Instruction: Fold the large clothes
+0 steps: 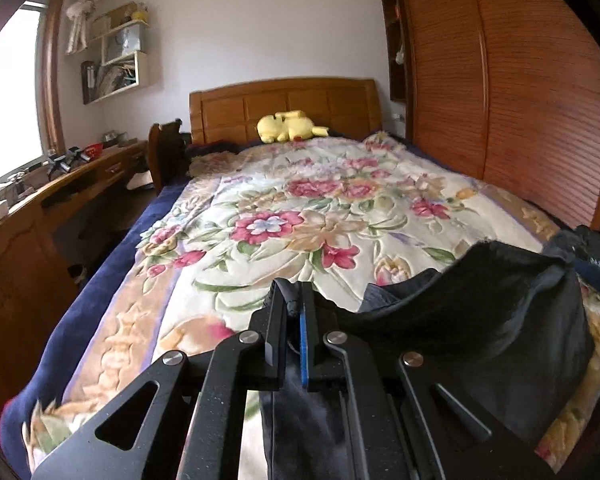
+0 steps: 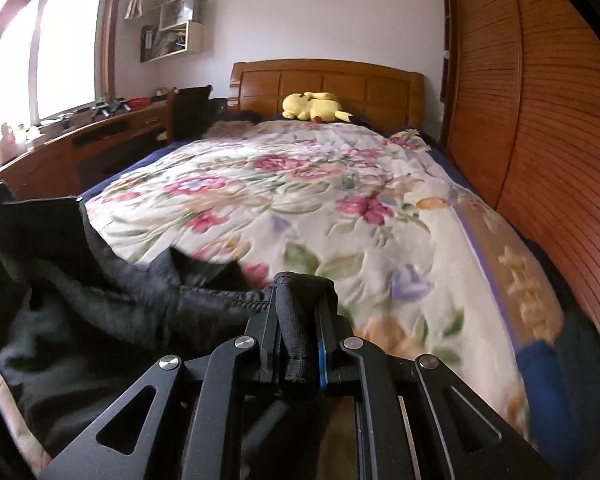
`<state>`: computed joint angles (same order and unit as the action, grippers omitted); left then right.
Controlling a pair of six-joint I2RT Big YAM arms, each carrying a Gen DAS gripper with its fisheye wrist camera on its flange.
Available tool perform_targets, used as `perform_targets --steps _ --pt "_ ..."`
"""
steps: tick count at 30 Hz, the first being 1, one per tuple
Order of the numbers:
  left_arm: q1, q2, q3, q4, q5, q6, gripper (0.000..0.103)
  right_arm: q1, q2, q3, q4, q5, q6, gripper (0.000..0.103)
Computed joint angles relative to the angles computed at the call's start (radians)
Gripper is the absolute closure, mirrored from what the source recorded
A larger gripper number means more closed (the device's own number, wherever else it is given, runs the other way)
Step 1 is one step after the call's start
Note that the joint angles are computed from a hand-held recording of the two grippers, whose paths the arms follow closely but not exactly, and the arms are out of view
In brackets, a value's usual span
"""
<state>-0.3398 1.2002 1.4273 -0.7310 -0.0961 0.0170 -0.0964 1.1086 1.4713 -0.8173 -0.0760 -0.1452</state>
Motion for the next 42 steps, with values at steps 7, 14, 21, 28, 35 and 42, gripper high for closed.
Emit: perform_targets --steps 7,14,21,28,35,42 --pt "-0.013 0.147 0.105 0.025 -0.053 0.035 0.098 0.072 0.183 0.158 0.013 0.14 0.012 0.09" --pt "-0.003 0.239 0.145 0.011 -0.011 -0.024 0.098 0.102 0.284 0.22 -0.035 0.183 0.085 0.084" --pt "-0.018 0.193 0.042 0.022 -0.004 -0.018 0.076 0.084 0.245 0.177 -0.043 0.137 0.139 0.052" --pt "-0.036 0.104 -0.047 0.036 0.068 -0.05 0.044 0.061 0.233 0.156 -0.076 0.151 0.102 0.05" --pt "-0.047 0.034 -0.142 0.069 0.132 -0.118 0.032 0.045 0.344 0.262 -0.204 0.124 0.094 0.05" --pt "-0.05 -0.013 -0.237 0.106 0.144 -0.134 0.032 0.047 0.456 0.387 -0.292 0.126 0.106 0.05"
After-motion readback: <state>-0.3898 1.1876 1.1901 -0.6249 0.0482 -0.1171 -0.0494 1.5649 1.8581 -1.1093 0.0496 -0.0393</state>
